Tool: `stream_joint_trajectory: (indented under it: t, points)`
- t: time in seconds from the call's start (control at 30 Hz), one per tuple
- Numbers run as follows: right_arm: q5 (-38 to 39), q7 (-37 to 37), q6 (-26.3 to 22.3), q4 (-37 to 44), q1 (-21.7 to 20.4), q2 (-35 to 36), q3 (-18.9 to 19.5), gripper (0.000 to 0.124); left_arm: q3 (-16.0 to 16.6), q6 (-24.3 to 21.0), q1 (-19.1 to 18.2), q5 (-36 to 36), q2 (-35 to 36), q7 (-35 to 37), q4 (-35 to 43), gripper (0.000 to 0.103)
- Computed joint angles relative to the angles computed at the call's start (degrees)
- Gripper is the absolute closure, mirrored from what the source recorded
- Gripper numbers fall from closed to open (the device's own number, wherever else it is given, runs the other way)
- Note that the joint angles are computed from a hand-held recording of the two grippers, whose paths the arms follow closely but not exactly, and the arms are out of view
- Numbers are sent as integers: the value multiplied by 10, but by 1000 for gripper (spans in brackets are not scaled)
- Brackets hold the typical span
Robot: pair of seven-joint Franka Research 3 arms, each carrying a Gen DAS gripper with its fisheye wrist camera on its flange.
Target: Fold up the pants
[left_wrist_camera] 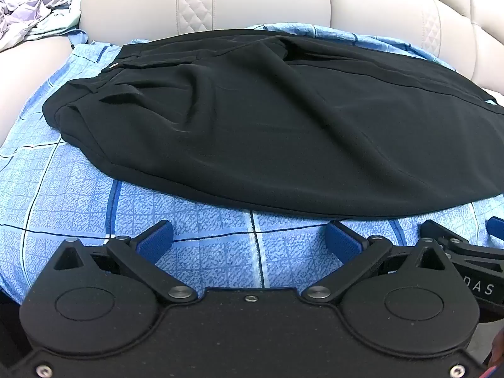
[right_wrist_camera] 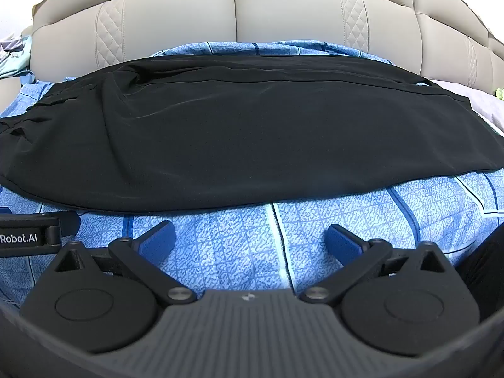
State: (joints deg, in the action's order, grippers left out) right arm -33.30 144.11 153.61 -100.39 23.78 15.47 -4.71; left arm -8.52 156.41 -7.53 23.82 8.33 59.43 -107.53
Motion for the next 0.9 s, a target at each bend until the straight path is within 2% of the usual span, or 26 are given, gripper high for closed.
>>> stream_joint_trajectory:
  t: [0.9]
  points:
    - [1,-1,0,0,0,0,0,21,1,-5,-1,9,0,-3,1,0]
